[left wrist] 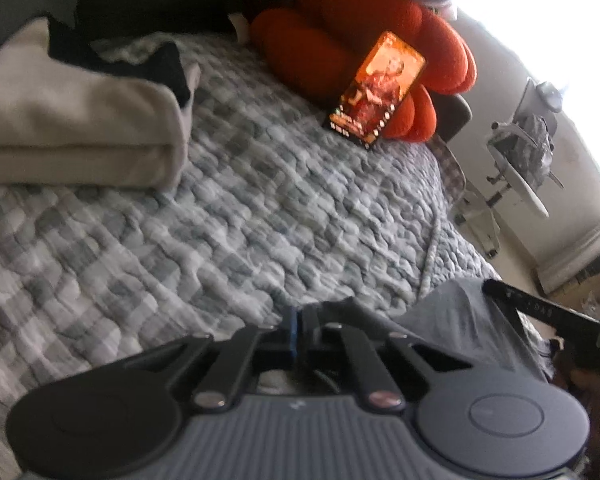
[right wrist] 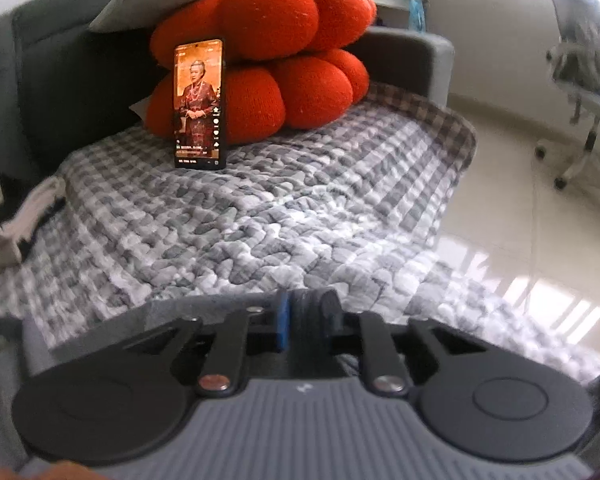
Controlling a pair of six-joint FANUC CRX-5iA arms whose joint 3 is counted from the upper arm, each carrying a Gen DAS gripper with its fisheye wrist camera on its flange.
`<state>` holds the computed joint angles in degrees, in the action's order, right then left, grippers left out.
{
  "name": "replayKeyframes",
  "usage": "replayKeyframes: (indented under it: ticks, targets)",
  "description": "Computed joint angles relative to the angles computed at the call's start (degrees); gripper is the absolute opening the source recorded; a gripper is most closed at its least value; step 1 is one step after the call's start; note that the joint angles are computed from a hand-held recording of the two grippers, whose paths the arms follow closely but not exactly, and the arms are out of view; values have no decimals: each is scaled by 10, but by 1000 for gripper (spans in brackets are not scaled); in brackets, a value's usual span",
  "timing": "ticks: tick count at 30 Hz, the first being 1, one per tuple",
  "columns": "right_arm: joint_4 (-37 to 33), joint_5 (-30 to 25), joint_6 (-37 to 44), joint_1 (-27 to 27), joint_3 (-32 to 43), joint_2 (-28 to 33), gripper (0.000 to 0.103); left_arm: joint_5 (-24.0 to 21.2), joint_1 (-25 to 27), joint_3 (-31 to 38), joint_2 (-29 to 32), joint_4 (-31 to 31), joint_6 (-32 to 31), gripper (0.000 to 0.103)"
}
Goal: Fold clothes
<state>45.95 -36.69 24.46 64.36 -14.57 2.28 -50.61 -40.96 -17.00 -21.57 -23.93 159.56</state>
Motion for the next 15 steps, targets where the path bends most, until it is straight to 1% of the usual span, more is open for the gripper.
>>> replayKeyframes:
  ticks: [2,7,9,11,15]
  targets:
    - [22,-2,-2,4,-6,-2,4,-11,-13,7,0,-23,16,1]
    - [96,-9,-52,9,-15,-2,4,-45,-44,29,1,-76,41,1]
    - [122,-8,-70,8,-16,0,4,-58,-56,34,-3,-106,69,1]
    - [139,-6,-85,6,-13,4,4,-67,-58,37,-3,-120,83,1]
    - [158,-1,-105,3,1,18,4,-75,-46,33,-7,-126,96,1]
